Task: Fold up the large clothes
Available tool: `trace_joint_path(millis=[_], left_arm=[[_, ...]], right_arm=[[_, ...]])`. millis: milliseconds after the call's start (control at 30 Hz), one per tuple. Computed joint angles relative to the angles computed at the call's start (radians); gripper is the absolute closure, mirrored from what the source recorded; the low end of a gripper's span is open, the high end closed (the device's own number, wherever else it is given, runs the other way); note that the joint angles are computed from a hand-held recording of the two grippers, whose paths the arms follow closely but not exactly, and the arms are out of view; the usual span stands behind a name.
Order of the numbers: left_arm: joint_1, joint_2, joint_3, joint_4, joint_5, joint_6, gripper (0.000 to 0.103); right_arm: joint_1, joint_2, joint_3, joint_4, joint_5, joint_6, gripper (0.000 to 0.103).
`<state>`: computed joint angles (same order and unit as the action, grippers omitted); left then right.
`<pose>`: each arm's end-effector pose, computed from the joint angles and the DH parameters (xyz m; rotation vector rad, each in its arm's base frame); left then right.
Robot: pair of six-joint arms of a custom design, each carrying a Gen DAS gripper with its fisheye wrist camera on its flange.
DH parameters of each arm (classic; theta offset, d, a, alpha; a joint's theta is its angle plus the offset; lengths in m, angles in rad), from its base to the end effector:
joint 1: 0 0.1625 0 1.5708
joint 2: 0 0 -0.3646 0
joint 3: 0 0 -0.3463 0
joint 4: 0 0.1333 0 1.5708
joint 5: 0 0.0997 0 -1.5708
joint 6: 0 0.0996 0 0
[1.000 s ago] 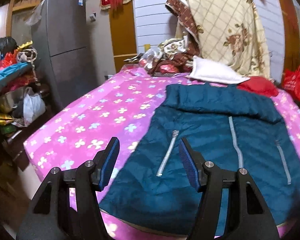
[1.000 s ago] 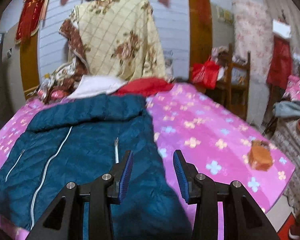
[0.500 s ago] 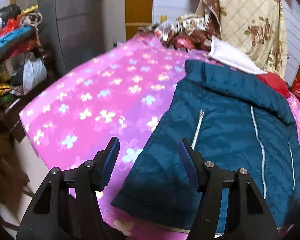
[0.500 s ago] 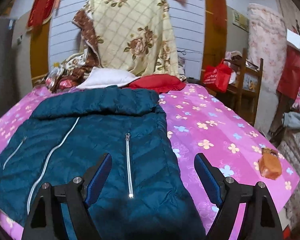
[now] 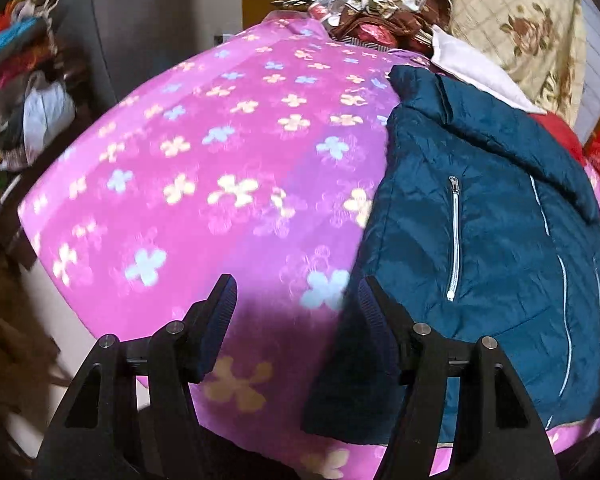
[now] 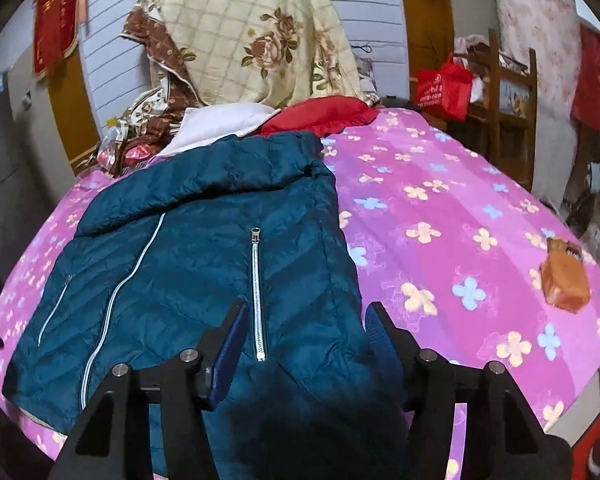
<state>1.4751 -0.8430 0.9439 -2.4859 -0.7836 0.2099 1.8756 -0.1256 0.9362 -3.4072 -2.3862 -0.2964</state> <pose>0.1354 -0.7229 0.4241 -0.0538 2.2072 -0.8841 0.2712 -0.6594 0.0071 0.1325 -2.1349 1.1743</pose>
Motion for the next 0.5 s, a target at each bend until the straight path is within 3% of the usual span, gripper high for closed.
trace_joint_path(millis=[133, 267, 400, 500], left_arm=[[-0.02, -0.043, 0.129, -0.152, 0.05, -0.004, 0.039], [-0.046, -0.114, 0.249, -0.202, 0.062, 0.023, 0.039], [-0.062, -0.143, 0.293, -0.259, 0.109, 0.037, 0.039], [-0.06, -0.162, 0.297, -0.234, 0.114, -0.02, 0.039]], right_arm=[[-0.001, 0.076, -0.143, 0.089, -0.017, -0.005, 0.044], [-0.001, 0.143, -0.293, 0.228, -0.003, 0.051, 0.044], [0.011, 0.249, -0.505, 0.361, 0.017, 0.022, 0.044], [0.02, 0.261, -0.526, 0.388, 0.043, 0.02, 0.044]])
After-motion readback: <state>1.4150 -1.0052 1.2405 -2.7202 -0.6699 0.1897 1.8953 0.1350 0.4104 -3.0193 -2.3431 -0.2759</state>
